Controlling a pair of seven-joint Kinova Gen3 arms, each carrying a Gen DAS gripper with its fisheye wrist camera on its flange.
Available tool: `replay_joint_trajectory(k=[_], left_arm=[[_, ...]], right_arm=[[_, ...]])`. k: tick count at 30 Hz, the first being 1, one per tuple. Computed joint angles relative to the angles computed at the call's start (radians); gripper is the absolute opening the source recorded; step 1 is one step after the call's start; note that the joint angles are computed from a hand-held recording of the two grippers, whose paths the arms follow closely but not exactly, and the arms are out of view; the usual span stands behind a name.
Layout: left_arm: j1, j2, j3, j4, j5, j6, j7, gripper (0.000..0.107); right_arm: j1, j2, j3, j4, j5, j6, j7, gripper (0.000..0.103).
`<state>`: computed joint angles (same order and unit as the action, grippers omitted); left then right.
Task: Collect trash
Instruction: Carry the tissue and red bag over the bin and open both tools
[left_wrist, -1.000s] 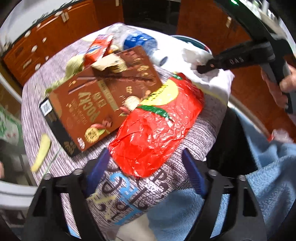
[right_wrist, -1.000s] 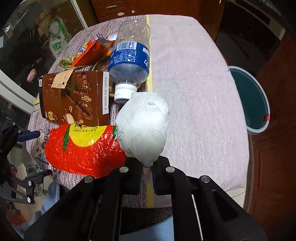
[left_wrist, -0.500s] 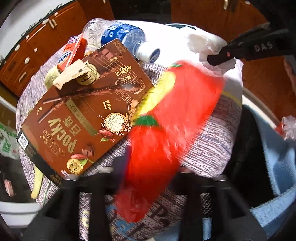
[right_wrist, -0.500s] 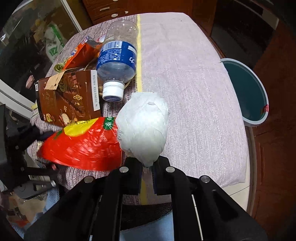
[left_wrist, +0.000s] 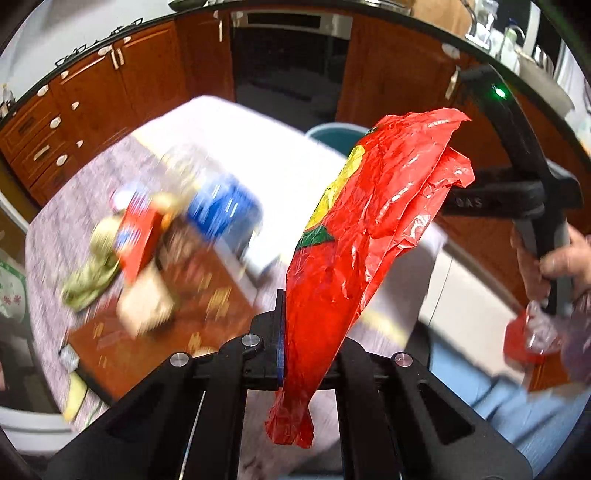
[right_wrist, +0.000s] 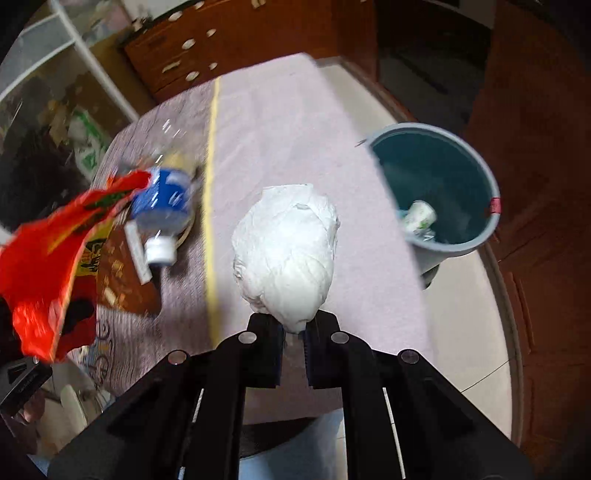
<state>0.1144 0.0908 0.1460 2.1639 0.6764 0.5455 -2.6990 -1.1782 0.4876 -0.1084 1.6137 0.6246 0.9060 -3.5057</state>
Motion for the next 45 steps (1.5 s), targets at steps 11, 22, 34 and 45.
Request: replay_joint_trajectory(k=[11, 22, 34, 45], left_arm=[[0.305, 0.307, 0.027, -0.394, -0.186, 0.045, 0.435, 0.006], [0.331, 0.670, 0.178, -0.866, -0.482, 0.245, 0.823, 0.007], [0.438, 0.769, 0.039, -1.031, -0.413, 0.330, 0.826, 0.054], [0.392, 0.702, 0.097, -0.919, -0.464, 0.239, 0.827, 0.096]], right_arm=[[0.084, -0.220, -0.016, 0.296, 0.110, 0.022, -0.263, 0.009], [0.315, -0.220, -0.028, 0.455, 0.155, -0.288, -0.276, 0.009], [0.370, -0.167, 0.064, 0.494, 0.101, -0.457, -0.167, 0.009], [0.352, -0.153, 0.127, 0.479, 0.006, -0.503, -0.051, 0.028]])
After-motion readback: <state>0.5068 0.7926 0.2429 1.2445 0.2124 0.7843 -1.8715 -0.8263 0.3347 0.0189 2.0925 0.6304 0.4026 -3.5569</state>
